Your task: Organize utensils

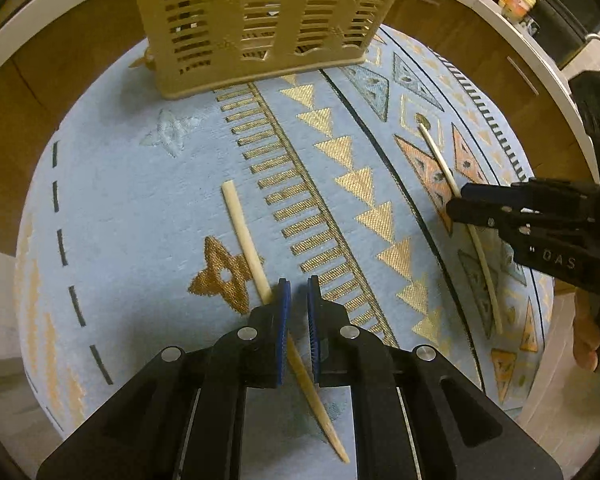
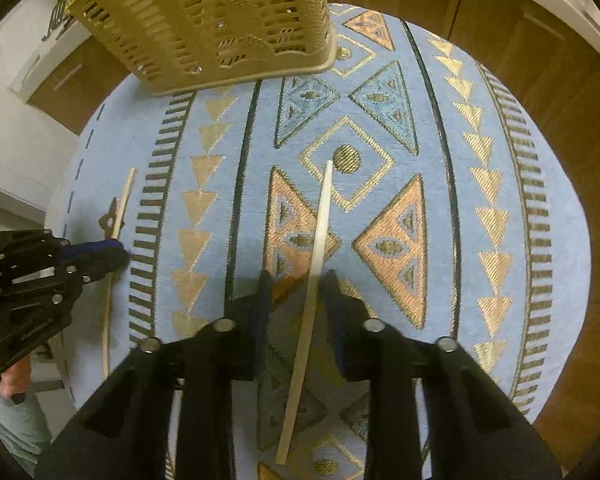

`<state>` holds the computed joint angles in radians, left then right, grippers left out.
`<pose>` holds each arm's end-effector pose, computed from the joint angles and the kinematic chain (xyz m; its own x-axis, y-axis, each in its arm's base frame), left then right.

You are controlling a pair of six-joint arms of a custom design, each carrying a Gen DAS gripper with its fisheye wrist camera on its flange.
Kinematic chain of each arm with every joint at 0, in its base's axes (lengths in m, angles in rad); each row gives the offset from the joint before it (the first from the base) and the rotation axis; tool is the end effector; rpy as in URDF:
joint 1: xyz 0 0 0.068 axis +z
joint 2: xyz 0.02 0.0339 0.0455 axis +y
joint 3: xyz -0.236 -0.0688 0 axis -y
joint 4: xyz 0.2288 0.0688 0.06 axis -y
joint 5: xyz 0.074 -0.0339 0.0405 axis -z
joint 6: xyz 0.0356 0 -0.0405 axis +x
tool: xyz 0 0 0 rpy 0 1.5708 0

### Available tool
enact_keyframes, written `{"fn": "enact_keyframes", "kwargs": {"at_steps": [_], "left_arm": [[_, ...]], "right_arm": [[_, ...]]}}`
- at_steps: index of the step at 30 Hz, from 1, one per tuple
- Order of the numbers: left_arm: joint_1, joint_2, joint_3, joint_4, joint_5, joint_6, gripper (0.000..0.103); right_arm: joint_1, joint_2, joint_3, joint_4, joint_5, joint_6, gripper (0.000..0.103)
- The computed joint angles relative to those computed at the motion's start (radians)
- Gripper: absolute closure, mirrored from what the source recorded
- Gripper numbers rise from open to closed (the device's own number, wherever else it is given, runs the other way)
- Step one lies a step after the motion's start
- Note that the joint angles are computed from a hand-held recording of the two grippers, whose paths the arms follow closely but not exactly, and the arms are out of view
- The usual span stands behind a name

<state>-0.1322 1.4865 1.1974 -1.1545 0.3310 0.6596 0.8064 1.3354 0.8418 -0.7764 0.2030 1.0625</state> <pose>0.2465 -0.0444 0.2341 -0.6756 0.6745 -0.2978 0.7334 0.6564 -0.1770 0.1624 0.1590 0.1834 -0.9032 0.2943 -0.3124 0.2535 0.9531 0.1651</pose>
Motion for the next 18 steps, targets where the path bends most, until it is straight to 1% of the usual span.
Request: {"fn": "enact_keyframes", "kwargs": {"at_steps": [2,3,6,12,18], "left_arm": [[0.004,0.005,0.002,-0.002,0.007,-0.003,0.096],[0.007,0.007,0.003,-0.003,0.011,-0.001,0.096],[0.025,0.013,0.012,-0.013,0.021,0.004,0.096],[0.044,0.027,0.028,-0.025,0.017,0.009,0.096],[0.064,0.038,0.054,-0.054,0.023,0.016,0.095]], "right_arm": [[-0.01,-0.005,-0.007,0.002,-0.003,-0.003,0.092],[-0.018,-0.012,-0.014,0.008,-0.01,-0.006,0.093],[-0.035,-0.033,-0.035,0.024,-0.029,-0.014,0.093],[-0.047,-0.033,-0.032,0.019,-0.04,-0.03,0.093],[-0.092,-0.103,-0.084,0.037,-0.088,-0.043,0.093]]}}
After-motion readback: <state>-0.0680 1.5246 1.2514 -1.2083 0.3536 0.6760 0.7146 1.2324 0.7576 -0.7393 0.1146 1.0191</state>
